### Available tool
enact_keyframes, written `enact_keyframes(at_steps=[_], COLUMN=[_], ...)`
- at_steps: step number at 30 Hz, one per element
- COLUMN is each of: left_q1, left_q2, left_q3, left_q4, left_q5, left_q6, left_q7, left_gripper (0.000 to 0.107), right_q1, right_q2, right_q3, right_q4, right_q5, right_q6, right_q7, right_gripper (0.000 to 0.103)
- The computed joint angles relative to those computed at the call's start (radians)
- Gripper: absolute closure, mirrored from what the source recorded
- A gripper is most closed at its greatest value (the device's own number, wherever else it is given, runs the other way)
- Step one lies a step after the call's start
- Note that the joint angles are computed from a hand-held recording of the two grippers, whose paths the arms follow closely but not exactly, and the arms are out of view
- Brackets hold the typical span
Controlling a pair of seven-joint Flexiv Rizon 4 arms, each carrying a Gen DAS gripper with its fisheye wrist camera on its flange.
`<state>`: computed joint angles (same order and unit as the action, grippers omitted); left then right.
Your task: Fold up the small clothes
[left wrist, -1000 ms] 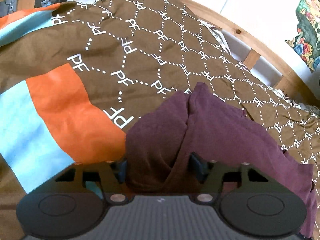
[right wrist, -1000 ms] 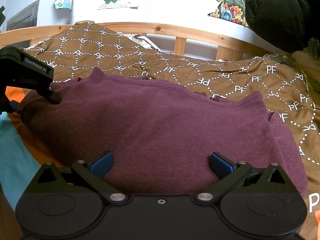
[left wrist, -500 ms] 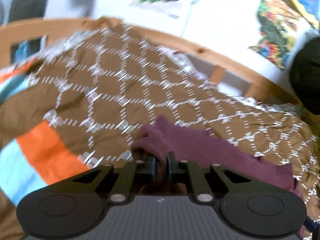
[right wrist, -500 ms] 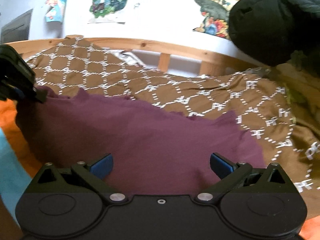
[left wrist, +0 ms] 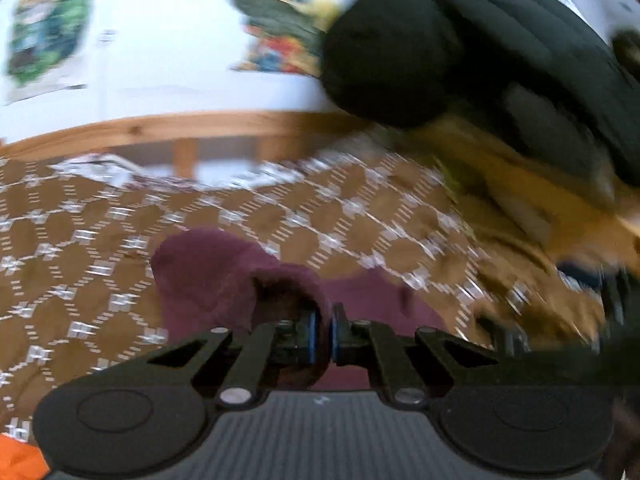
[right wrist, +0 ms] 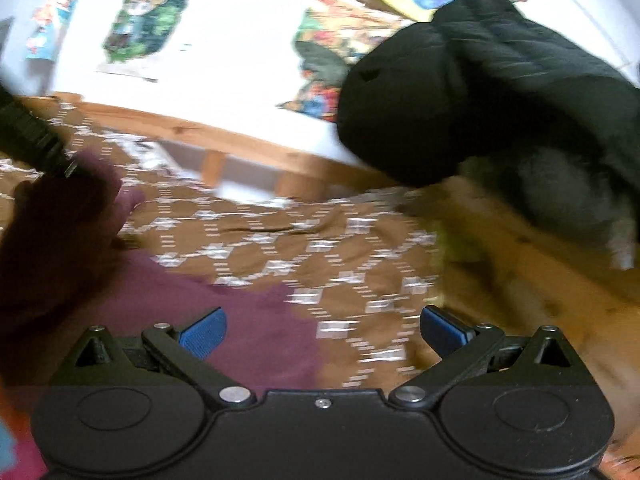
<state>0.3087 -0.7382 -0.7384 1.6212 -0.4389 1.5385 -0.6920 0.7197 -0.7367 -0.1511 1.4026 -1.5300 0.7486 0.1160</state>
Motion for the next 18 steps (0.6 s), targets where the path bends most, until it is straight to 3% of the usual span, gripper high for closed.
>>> enact_keyframes(at_steps=[8, 11, 13, 15, 18], left_q1=[-0.074, -0.076, -0.044, 0.004, 0.075], left_q2=[0.047, 0.061, 0.071, 0.081, 0.090], left_q3=[0.095, 0.103, 0.068, 0.012, -0.083], left_q4=[0.067, 0.102, 0.133, 0.165, 0.217], left_q5=[-0.027, -0.060, -0.088, -0.131, -0.192], left_q6=[-0.106, -0.094, -0.099, -0.118, -0.115], left_q7=[0.052, 0.083, 0.115, 0.156, 0.244], left_gripper=[0.098, 0.089, 0.059, 0.044, 0.031], right_q1=[-0.070, -0.084, -0.088, -0.089, -0.082], right_q2=[0.062, 0.058, 0.050, 0.040, 0.031], right_q3=[0.031, 0.037, 0.037, 0.034, 0.030], right_q4=[0.091, 0.088, 0.080, 0.068, 0.057], right_q5=[0.040, 0.053, 0.056, 0.059, 0.072], right_q6=[-0.002, 0.033, 0.059, 0.082, 0.105], right_q7=[0.103, 0.116, 0.122, 0.116, 0.100], right_gripper=[0.001, 0.001, 0.001, 0.001, 0.001])
